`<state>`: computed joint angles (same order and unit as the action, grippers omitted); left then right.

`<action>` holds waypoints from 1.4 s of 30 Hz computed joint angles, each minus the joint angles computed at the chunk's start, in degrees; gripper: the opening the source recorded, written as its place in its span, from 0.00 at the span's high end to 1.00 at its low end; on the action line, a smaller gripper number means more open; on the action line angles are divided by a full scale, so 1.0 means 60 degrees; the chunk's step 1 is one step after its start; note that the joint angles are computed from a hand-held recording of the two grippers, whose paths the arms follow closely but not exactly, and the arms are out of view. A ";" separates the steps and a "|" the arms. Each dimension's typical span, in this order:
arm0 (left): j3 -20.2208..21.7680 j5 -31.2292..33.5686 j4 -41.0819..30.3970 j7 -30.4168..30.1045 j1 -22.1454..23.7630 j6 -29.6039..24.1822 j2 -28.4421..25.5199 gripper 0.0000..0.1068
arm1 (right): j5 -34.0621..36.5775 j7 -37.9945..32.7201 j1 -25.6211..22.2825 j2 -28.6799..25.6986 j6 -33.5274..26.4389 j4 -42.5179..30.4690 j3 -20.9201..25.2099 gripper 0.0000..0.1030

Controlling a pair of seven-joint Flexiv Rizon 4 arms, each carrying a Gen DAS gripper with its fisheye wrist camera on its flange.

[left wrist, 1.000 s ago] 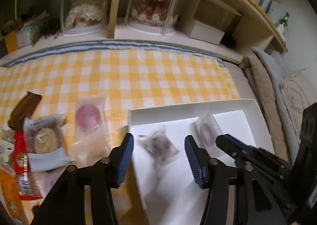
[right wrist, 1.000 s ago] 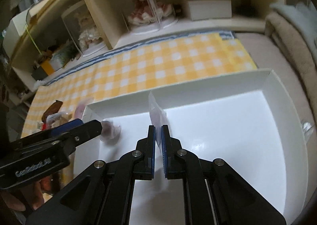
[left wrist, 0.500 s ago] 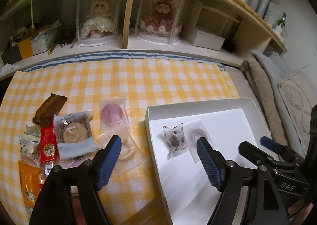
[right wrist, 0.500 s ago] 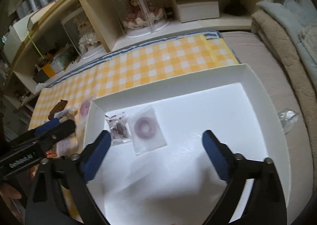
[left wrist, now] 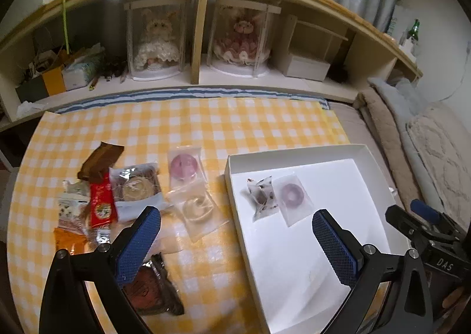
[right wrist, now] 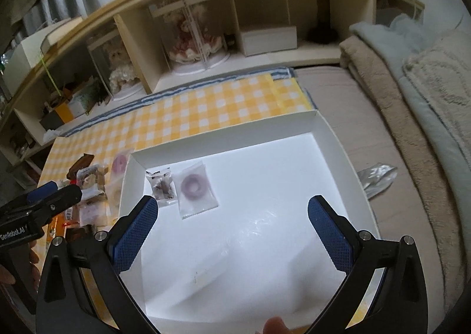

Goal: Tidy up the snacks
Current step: 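Lower both held clear packets into the white tray and open both tools, then lift both tools out of the tray toward the snack pile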

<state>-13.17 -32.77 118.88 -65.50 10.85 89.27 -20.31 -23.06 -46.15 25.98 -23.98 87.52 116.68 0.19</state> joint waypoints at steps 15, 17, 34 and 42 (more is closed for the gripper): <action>-0.0597 -0.3514 0.2322 0.2868 -0.0040 0.0428 0.2732 0.04 | -0.3617 0.2634 0.1749 0.1936 0.0711 0.1942 -0.2386 0.00; -0.0331 -0.3840 0.2519 0.3164 -0.0280 0.0366 0.3060 0.04 | -0.4275 0.3120 0.1805 0.2188 0.0629 0.2048 -0.2476 0.00; 0.2532 -0.1508 0.3852 0.2215 -0.0688 -0.1188 0.5741 0.04 | -0.6572 0.4780 0.0787 0.2191 0.0800 0.1481 -0.0893 0.00; 0.3862 -0.0728 0.3873 0.1964 -0.0985 -0.1133 0.5506 0.04 | -0.6464 0.4499 0.0698 0.1432 0.0944 0.0975 -0.0164 0.00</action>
<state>10.00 -37.14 142.11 -53.71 4.94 82.48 12.73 -61.85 -19.15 30.17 -15.39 93.19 122.53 -0.80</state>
